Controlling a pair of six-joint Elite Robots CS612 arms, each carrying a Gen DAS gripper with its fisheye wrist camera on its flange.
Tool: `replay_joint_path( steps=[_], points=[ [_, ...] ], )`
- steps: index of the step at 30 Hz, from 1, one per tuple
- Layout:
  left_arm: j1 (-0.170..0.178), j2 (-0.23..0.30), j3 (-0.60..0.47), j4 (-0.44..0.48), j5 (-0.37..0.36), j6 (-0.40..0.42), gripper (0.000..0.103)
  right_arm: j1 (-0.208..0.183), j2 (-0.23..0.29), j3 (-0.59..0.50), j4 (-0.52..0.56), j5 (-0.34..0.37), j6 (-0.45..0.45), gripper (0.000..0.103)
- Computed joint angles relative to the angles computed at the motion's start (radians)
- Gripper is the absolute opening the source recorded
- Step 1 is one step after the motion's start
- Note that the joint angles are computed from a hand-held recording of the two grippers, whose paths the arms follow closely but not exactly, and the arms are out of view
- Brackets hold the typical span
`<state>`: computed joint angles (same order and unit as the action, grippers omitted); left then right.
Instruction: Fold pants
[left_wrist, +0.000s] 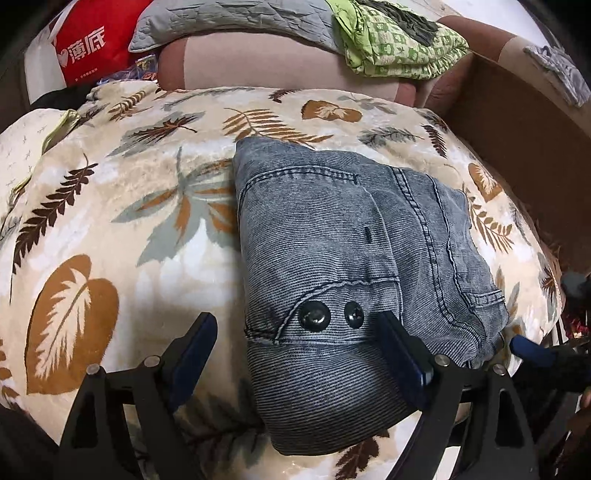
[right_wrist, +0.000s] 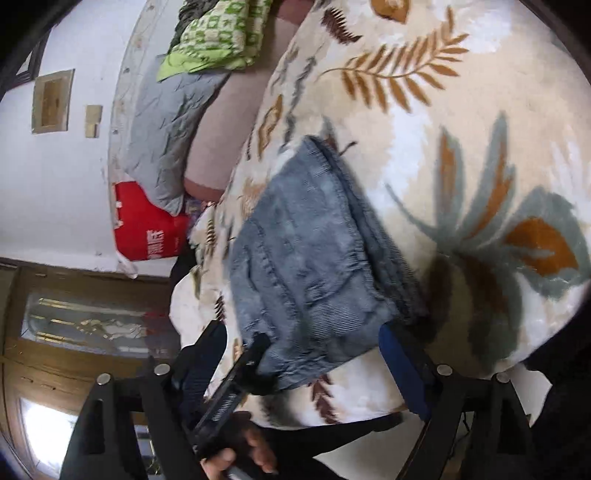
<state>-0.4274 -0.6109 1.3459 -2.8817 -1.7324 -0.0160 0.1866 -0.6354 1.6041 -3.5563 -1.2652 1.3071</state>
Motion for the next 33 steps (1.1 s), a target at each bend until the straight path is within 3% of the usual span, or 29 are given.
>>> replay_joint_path(
  steps=[5, 8, 11, 13, 15, 17, 21, 22, 24, 28, 31, 33],
  points=[
    [0.002, 0.003, 0.004, -0.013, -0.010, -0.001, 0.090, 0.007, 0.049, -0.097, -0.043, 0.073, 0.059, 0.085],
    [0.007, 0.006, -0.001, -0.007, -0.028, -0.011, 0.090, 0.010, 0.049, -0.115, 0.070, 0.087, 0.055, 0.085],
    [0.009, 0.008, -0.001, -0.011, -0.036, -0.015, 0.091, 0.011, 0.070, -0.130, 0.086, 0.091, 0.101, 0.084],
    [0.010, 0.010, -0.003, -0.012, -0.042, -0.018, 0.091, 0.011, 0.079, -0.136, 0.083, 0.072, 0.127, 0.079],
    [0.012, 0.011, -0.004, -0.011, -0.049, -0.018, 0.091, 0.014, 0.079, -0.136, 0.081, 0.042, 0.132, 0.061],
    [0.013, 0.013, -0.007, -0.009, -0.054, -0.021, 0.093, 0.014, 0.067, -0.130, 0.124, 0.028, 0.090, 0.049],
    [0.015, 0.016, -0.010, -0.007, -0.061, -0.022, 0.093, 0.004, 0.081, -0.137, 0.145, 0.040, 0.139, 0.039],
    [0.016, 0.016, -0.010, -0.007, -0.062, -0.021, 0.093, 0.005, 0.081, -0.139, 0.149, 0.038, 0.128, 0.039],
    [0.016, 0.015, -0.012, -0.001, -0.063, -0.024, 0.093, 0.012, 0.064, -0.135, 0.194, 0.000, 0.055, 0.010],
    [0.018, -0.004, -0.009, 0.023, -0.061, -0.035, 0.093, 0.033, 0.023, -0.123, 0.254, -0.091, -0.093, 0.007],
    [0.018, -0.018, 0.010, -0.064, -0.065, -0.063, 0.093, 0.052, -0.005, -0.121, 0.328, -0.157, -0.188, 0.006],
    [0.008, -0.016, 0.007, -0.069, -0.040, -0.045, 0.093, 0.055, -0.003, -0.121, 0.371, -0.162, -0.214, 0.006]
  ],
)
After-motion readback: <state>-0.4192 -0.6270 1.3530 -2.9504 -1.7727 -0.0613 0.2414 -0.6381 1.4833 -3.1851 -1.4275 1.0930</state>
